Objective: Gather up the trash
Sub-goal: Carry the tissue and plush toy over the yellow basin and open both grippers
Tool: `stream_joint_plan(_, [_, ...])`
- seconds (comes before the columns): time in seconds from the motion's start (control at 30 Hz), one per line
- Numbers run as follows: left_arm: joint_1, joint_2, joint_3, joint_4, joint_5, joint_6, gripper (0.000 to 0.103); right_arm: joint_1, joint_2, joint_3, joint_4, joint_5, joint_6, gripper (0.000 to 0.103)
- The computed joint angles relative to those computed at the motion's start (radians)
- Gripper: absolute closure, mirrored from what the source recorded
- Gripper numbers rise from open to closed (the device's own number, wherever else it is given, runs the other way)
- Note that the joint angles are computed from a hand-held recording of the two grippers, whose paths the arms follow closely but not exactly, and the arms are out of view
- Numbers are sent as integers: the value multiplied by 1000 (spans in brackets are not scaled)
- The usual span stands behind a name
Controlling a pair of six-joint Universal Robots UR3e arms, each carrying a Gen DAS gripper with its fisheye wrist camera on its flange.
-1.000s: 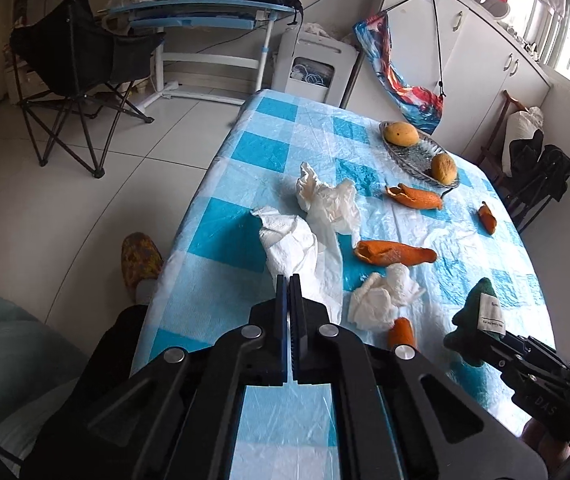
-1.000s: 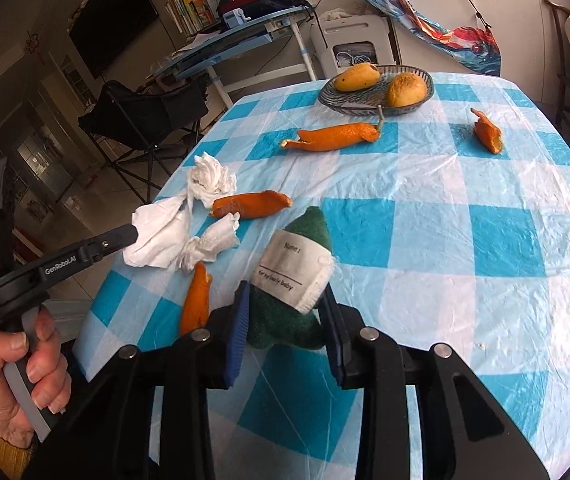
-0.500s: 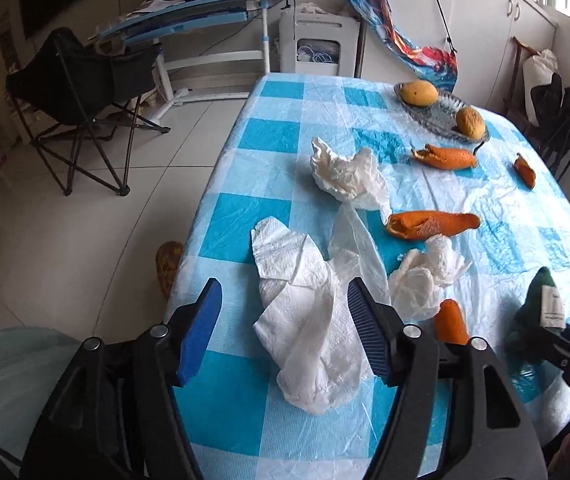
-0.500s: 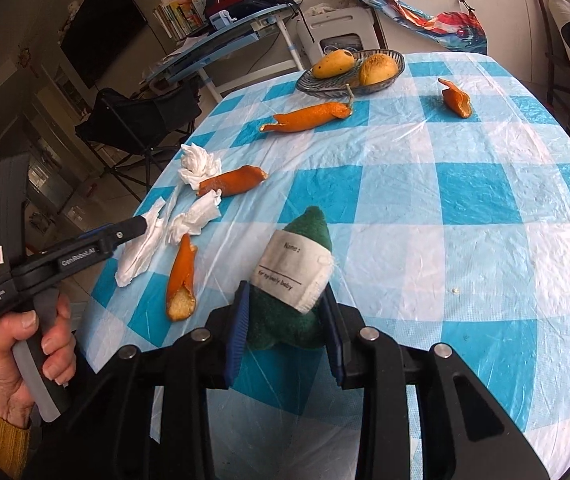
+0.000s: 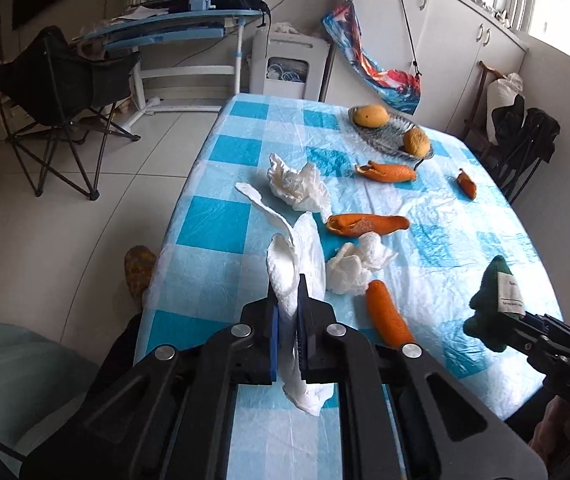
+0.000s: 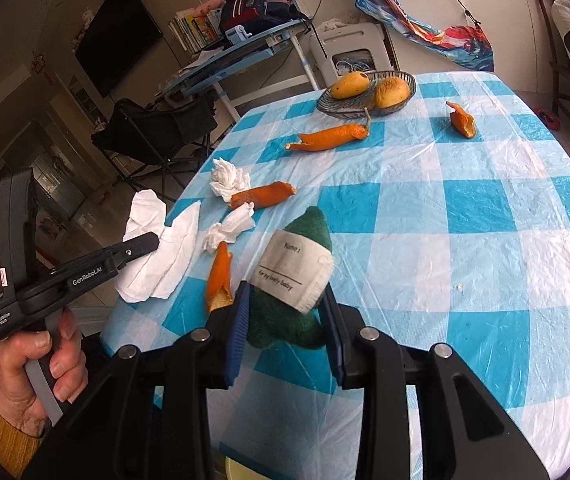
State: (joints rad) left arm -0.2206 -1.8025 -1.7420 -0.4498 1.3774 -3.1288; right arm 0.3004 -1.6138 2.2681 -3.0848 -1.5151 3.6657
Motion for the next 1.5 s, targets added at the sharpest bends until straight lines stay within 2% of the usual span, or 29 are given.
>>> stream_joint_plan(0.3, [93, 391, -225, -44, -180, -38, 96, 183, -116, -51, 80, -140, 48, 69])
stream_joint_plan(0.57, [116, 707, -324, -199, -228, -3, 96, 403, -163, -107, 162, -335, 108, 69])
stream_joint_plan(0.87, [67, 953, -370, -371, -193, 28, 96, 583, -161, -133, 255, -476, 181, 69])
stream_joint_plan(1.07, [-34, 1034, -390, -429, -120, 16, 96, 686, -143, -126, 332, -542, 282, 69])
stream_joint_plan(1.37, [-206, 1056, -489, -380, 26, -54, 96, 727, -100, -83, 360, -542, 377, 69])
stream_joint_plan(1.5, [-199, 1063, -549, -379, 7, -61, 96, 737, -61, -65, 352, -539, 411, 69])
